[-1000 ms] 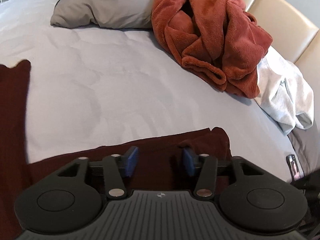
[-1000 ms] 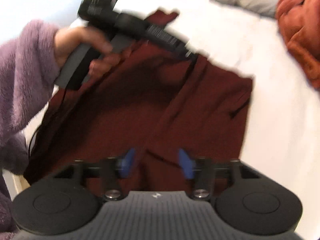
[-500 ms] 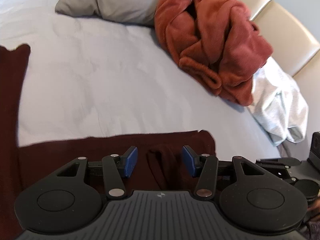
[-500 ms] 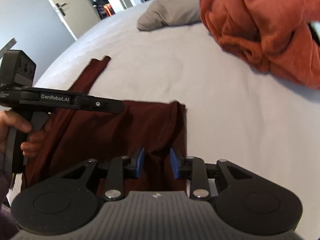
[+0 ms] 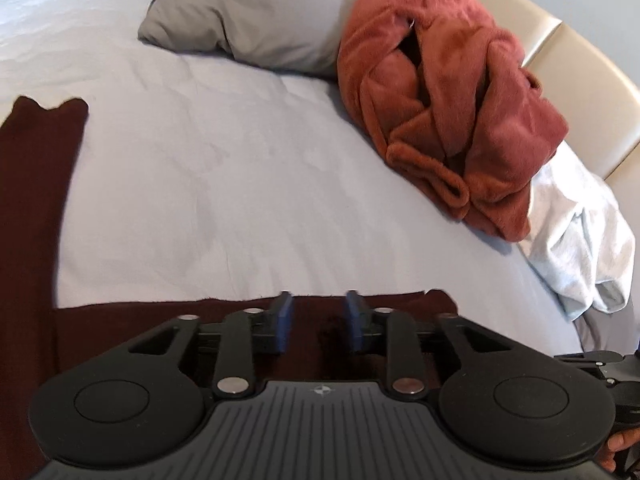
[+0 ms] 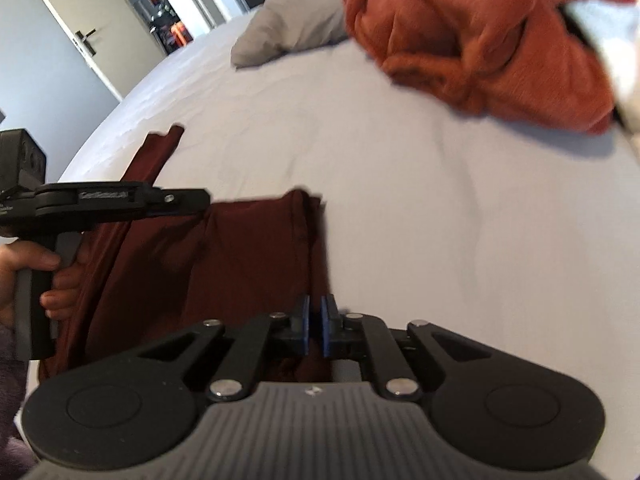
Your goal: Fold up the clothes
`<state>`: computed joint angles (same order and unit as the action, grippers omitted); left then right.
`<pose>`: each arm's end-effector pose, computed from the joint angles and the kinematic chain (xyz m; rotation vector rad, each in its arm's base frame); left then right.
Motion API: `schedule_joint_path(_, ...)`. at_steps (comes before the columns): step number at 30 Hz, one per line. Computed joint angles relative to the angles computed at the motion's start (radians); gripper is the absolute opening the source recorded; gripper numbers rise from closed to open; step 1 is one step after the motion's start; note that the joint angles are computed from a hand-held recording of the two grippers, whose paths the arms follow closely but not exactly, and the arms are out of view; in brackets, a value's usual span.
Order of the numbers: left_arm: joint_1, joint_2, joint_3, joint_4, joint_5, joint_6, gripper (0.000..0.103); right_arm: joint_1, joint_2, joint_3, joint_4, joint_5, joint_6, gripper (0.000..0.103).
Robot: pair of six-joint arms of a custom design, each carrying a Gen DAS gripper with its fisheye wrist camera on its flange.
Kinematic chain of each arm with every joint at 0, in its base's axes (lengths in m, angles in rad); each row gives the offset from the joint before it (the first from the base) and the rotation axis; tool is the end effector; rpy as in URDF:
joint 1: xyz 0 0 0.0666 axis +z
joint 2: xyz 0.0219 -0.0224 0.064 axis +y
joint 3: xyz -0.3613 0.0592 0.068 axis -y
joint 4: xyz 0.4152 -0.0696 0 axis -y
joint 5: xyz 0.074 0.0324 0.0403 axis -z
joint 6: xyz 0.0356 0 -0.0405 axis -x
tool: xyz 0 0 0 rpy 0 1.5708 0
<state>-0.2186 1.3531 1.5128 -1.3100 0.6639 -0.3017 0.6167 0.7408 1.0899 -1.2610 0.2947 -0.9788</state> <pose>0.4458 -0.1219 0.4709 0.8438 2.4351 -0.8624 0.2161 0.1401 0.4811 0.5650 2.3939 0.3466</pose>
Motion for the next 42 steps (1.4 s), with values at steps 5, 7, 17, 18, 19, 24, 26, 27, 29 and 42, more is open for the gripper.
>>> schedule_joint_path(5,-0.007,-0.004,0.007,-0.075,0.030,-0.032,0.041,-0.004,0.000,-0.011,0.053,-0.012,0.020,0.033)
schedule_joint_path(7,-0.023,-0.011,-0.007,-0.066,0.025,-0.028,0.041,0.001,0.009,-0.011,0.055,-0.025,0.023,0.035)
schedule_joint_path(17,-0.063,0.026,0.000,0.036,-0.062,0.023,0.004,0.013,0.042,-0.002,0.048,-0.034,0.048,0.034)
schedule_joint_path(18,-0.064,0.032,0.007,0.028,-0.066,0.019,0.004,0.013,0.046,0.000,0.045,-0.034,0.049,0.034)
schedule_joint_path(19,-0.062,0.034,0.013,0.021,-0.064,0.013,0.005,0.015,0.049,0.004,0.044,-0.030,0.053,0.034)
schedule_joint_path(24,-0.022,0.027,0.050,0.004,-0.074,-0.097,0.020,0.051,0.068,0.042,0.030,0.061,0.083,0.043)
schedule_joint_path(26,0.005,0.043,0.089,-0.005,-0.098,-0.133,0.021,0.061,0.083,0.056,0.026,0.084,0.101,0.044)
schedule_joint_path(27,0.019,0.056,0.113,-0.006,-0.112,-0.144,0.021,0.063,0.090,0.061,0.026,0.088,0.109,0.044)
schedule_joint_path(29,0.048,0.083,0.161,-0.003,-0.138,-0.158,0.021,0.059,0.105,0.070,0.028,0.087,0.128,0.044)
schedule_joint_path(42,0.183,0.302,0.430,0.015,-0.162,-0.221,0.021,-0.163,0.307,0.177,0.305,-0.285,0.291,0.041)
